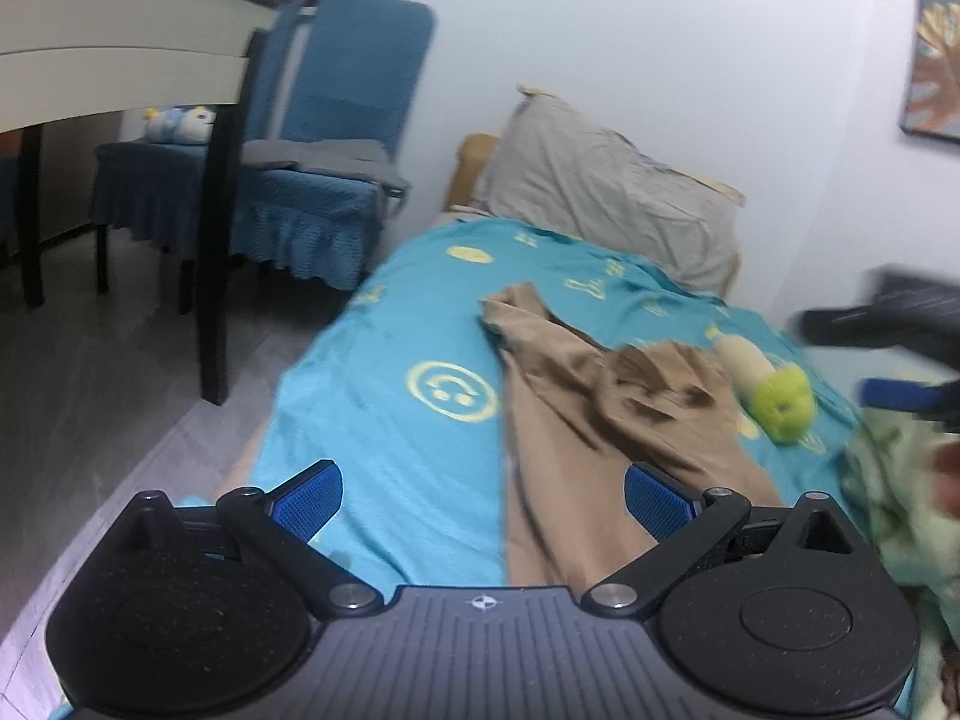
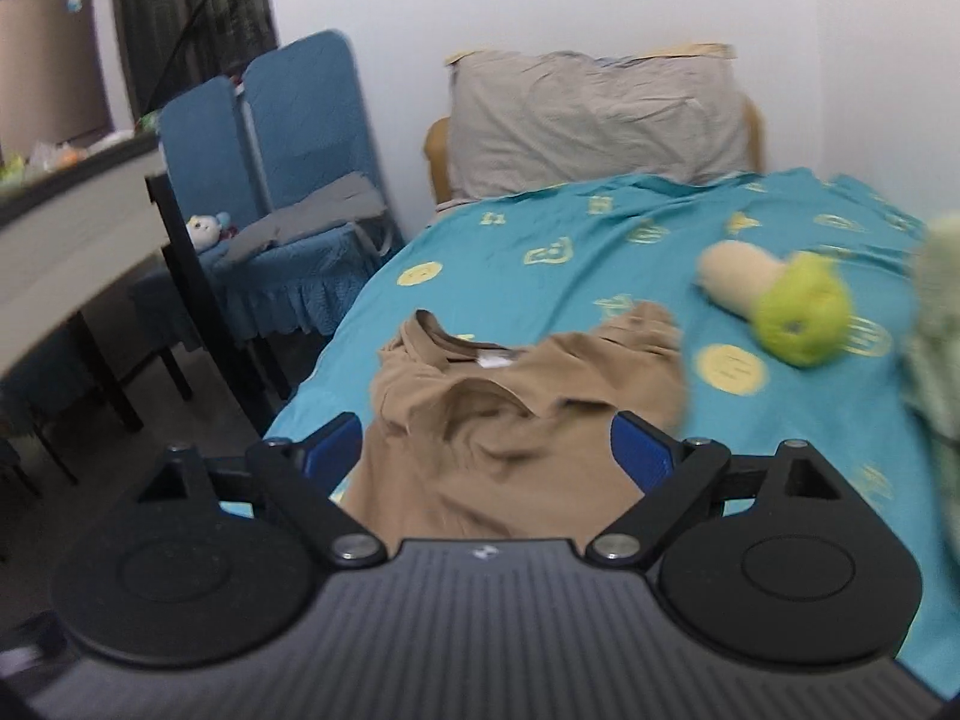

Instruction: Fold clothes

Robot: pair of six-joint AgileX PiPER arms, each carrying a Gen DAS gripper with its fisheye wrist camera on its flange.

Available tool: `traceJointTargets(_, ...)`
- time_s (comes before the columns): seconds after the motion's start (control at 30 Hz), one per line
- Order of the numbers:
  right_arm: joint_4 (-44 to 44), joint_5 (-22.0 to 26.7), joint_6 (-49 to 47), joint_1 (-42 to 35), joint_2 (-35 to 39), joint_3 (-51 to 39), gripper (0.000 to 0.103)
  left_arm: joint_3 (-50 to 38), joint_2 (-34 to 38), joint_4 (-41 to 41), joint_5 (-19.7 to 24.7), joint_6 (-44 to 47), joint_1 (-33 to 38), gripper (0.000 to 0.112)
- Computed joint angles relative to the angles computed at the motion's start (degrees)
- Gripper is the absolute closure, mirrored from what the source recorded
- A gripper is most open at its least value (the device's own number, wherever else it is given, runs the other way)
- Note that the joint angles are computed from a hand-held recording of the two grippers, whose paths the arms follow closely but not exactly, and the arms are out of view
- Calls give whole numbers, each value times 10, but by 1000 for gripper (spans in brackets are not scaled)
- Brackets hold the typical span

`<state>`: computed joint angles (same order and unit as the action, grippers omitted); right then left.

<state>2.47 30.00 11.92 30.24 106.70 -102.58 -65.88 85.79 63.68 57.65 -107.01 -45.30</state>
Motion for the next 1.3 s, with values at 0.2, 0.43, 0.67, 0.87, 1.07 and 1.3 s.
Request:
traceJointTargets(0.2, 72, -25, 9, -64, -273, 269, 12, -27, -4, -58, -41, 59, -64, 16)
traceJointTargets(0.43, 161, -50, -41, -173, -376, 399, 12, -54, 30, -223, -187, 167, -100, 36)
traceJointTargets(0.67, 386, -9, -201, -268, -329, 403, 12, -61, 100, -434, -349, 288, -76, 49)
traceJointTargets(0.87, 394, 18, -208, -272, -292, 390, 12, -90, 147, -528, -367, 348, -44, 87)
traceJointTargets(1.07, 379, 33, -195, -268, -274, 378, 12, -118, 133, -536, -310, 345, -46, 111)
traceJointTargets(1.3, 350, 41, -167, -258, -272, 371, 12, -133, 44, -497, -181, 284, -66, 111)
